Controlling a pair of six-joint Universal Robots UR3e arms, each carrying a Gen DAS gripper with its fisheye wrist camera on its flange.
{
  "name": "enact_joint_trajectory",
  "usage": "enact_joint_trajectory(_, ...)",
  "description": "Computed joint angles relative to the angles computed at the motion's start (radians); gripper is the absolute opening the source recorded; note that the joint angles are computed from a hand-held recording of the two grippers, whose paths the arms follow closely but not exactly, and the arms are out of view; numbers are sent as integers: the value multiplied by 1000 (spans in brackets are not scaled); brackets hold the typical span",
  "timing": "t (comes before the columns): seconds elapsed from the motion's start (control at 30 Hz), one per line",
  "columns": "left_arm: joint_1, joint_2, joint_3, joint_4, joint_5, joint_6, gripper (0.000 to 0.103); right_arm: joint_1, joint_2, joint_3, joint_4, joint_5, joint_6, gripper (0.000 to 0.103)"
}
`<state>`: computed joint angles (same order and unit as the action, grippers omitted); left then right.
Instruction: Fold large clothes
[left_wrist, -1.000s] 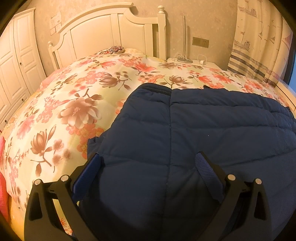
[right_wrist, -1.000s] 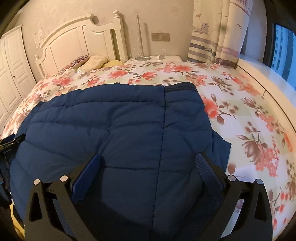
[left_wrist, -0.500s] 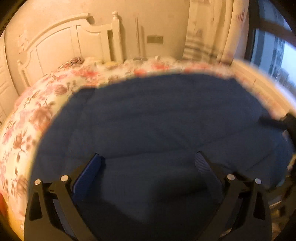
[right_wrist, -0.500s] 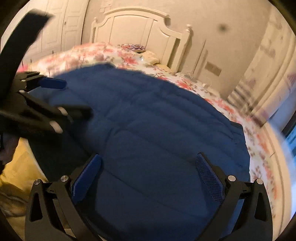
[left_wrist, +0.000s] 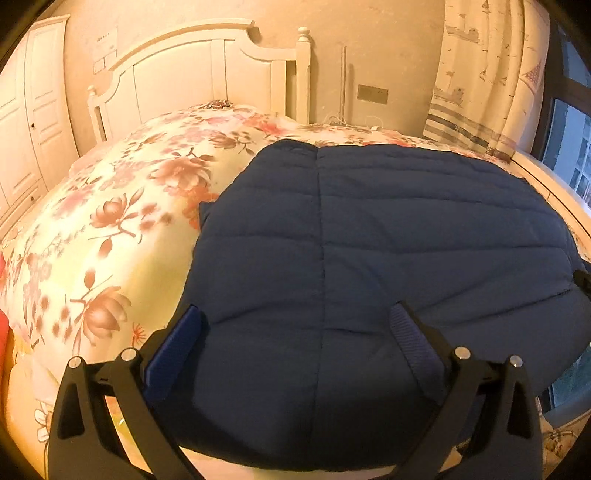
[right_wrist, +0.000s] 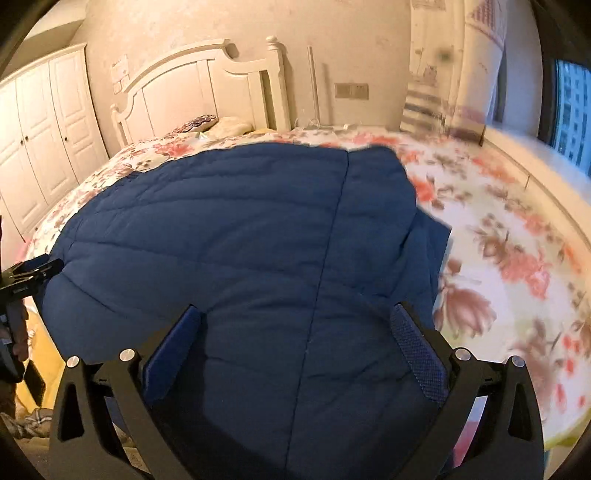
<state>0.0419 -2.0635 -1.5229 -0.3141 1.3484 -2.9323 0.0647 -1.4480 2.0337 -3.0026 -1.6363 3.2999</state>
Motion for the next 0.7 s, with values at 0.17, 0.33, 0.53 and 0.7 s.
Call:
enact_joint_trajectory(0.17,-35,-22,32,-1,77,-26,101,14,-8,-43,81,-25,38,98)
enact_joint_trajectory(0.33,-58,131,-119,44,9,-31,100,163,-20,-99,88,-112,40,98)
enact_joint_trajectory(0.53,-217,76,-152,128,71,80,101,383,235,-305,102,-294,-75,99)
enact_joint_trajectory(0.7,-117,108,-188,95,-54,106,101,305,108,-146,44,-184,-105,98)
